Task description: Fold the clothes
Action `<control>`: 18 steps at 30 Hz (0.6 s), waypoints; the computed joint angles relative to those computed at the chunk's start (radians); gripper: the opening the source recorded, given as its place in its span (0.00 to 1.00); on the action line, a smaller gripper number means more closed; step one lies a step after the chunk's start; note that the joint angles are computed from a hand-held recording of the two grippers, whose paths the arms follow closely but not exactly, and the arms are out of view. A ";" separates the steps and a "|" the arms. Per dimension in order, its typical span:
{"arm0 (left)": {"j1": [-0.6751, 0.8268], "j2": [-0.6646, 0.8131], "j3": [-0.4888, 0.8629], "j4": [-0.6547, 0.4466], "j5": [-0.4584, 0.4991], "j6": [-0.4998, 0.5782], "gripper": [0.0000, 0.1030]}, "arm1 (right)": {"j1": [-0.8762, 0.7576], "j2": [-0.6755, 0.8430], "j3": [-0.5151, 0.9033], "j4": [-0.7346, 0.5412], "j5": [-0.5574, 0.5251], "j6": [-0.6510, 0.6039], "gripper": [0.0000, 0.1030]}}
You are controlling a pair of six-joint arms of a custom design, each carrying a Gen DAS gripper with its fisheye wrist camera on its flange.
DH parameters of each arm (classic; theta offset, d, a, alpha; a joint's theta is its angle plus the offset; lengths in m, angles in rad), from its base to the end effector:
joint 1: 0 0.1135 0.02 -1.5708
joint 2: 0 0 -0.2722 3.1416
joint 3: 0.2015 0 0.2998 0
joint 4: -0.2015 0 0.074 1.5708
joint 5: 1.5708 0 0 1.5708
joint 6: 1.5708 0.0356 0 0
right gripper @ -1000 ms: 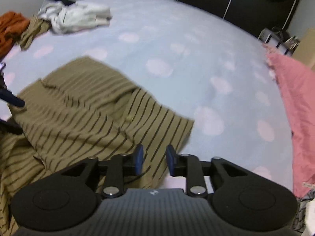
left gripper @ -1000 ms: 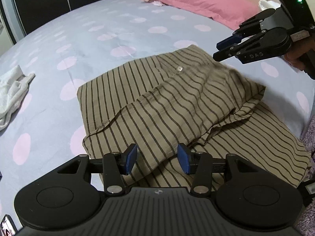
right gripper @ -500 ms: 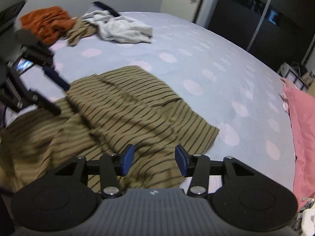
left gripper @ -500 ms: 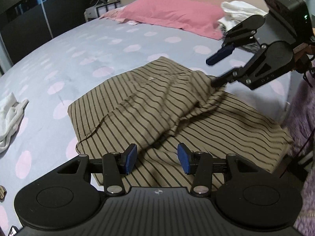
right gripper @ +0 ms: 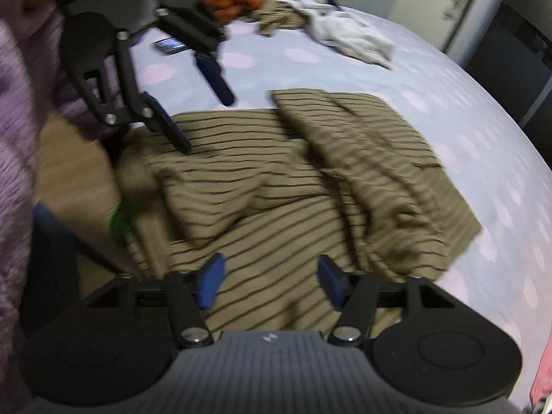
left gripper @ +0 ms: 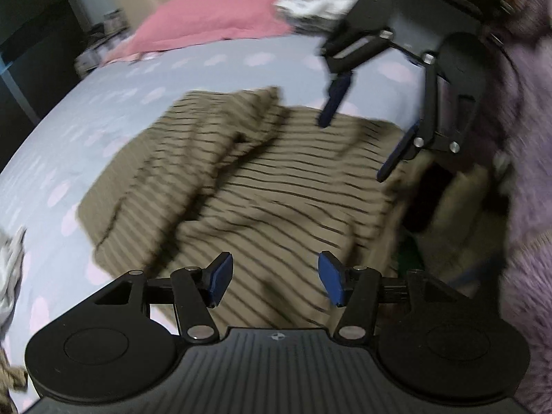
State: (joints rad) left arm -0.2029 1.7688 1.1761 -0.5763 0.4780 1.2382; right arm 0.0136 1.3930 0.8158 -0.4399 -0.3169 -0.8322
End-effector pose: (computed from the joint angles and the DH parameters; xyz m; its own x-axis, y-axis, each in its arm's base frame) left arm 0.3807 -0.0950 0.1689 0.0413 0.8483 -0.5279 0.9680 0.0968 0.2314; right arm 0.3073 0.0153 0.1797 -0.4419 -0.7087 -0.5500 -0.7479 0.6296 -0.2104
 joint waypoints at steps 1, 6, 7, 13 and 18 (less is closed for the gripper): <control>-0.004 -0.012 -0.026 0.008 -0.011 0.034 0.54 | 0.012 -0.011 -0.011 -0.014 0.001 -0.023 0.69; -0.020 -0.058 -0.174 0.118 -0.086 0.207 0.56 | 0.106 -0.041 -0.084 -0.006 0.109 -0.110 0.69; -0.020 -0.060 -0.195 0.136 -0.103 0.237 0.56 | 0.122 -0.039 -0.096 0.002 0.134 -0.125 0.69; -0.004 -0.045 -0.267 0.229 -0.175 0.370 0.57 | 0.184 -0.022 -0.148 0.054 0.242 -0.184 0.69; 0.001 -0.029 -0.298 0.318 -0.194 0.394 0.57 | 0.190 -0.020 -0.159 0.082 0.273 -0.221 0.69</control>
State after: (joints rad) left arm -0.2017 1.7397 0.8786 -0.2583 0.2837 1.6322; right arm 0.2041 1.3726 0.6567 -0.3580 -0.0442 -1.0528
